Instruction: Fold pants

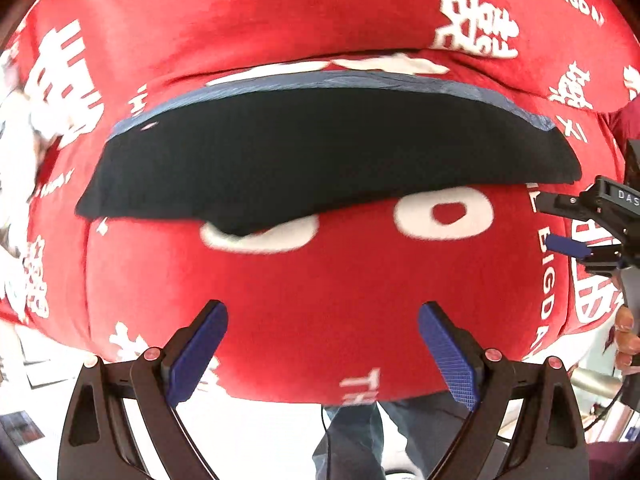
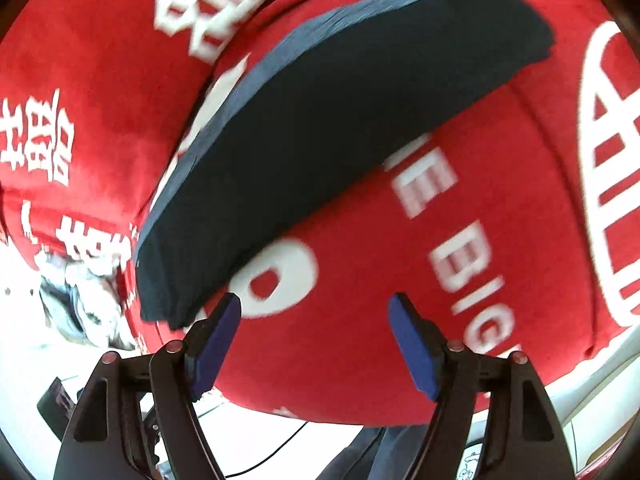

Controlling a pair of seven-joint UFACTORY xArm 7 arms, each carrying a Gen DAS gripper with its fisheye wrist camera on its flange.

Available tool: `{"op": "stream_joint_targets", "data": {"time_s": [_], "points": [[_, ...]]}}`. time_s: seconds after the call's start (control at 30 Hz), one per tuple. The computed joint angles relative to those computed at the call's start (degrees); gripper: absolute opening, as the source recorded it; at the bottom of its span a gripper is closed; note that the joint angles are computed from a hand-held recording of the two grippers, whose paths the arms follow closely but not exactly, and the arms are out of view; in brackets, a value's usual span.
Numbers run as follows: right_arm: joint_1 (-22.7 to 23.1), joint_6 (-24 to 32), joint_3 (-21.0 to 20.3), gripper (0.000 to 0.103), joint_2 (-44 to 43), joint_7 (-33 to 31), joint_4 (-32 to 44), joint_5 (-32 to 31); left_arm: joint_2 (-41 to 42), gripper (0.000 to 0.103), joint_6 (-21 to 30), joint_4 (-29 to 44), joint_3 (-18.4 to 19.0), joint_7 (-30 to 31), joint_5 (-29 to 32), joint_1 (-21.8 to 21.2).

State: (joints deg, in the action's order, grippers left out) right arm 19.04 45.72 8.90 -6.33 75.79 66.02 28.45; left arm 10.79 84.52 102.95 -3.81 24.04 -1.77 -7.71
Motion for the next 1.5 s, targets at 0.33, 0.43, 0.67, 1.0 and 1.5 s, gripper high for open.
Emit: {"op": "stream_joint_targets", "data": {"time_s": [0.33,0.43,0.67,1.0,1.5], "points": [[3.54,-0.42,2.70,0.079,11.83,4.35,16.99,-5.83,-4.63,0.097,-1.84,-1.91,3.70,3.23,-2.33,7.08],[4.16,0.22,2.74,0.079,12.45,5.60,18.72,-7.42,-5.61,0.097,-1.93,-3.37,3.99,3.85,-3.09,8.20],[4.65,2.18,2.37,0.079,6.93,12.24,14.68,-12.09,-7.14,0.097,-2.36,-6.49,3.10,5.25,-3.63,7.64],[0.30,2.84,-0.22,0.079,-8.23,10.93,-2.87,-10.18,-2.81,0.097,-4.63,-1.98,-1.95,-1.71,-2.93,-0.84],[-7.05,-4.98,-6.44,0.079,-21.67,0.80,-26.50,-3.76,26.65,0.097,-4.78,26.56,-2.19,-16.95,6.40,-19.30]]}}
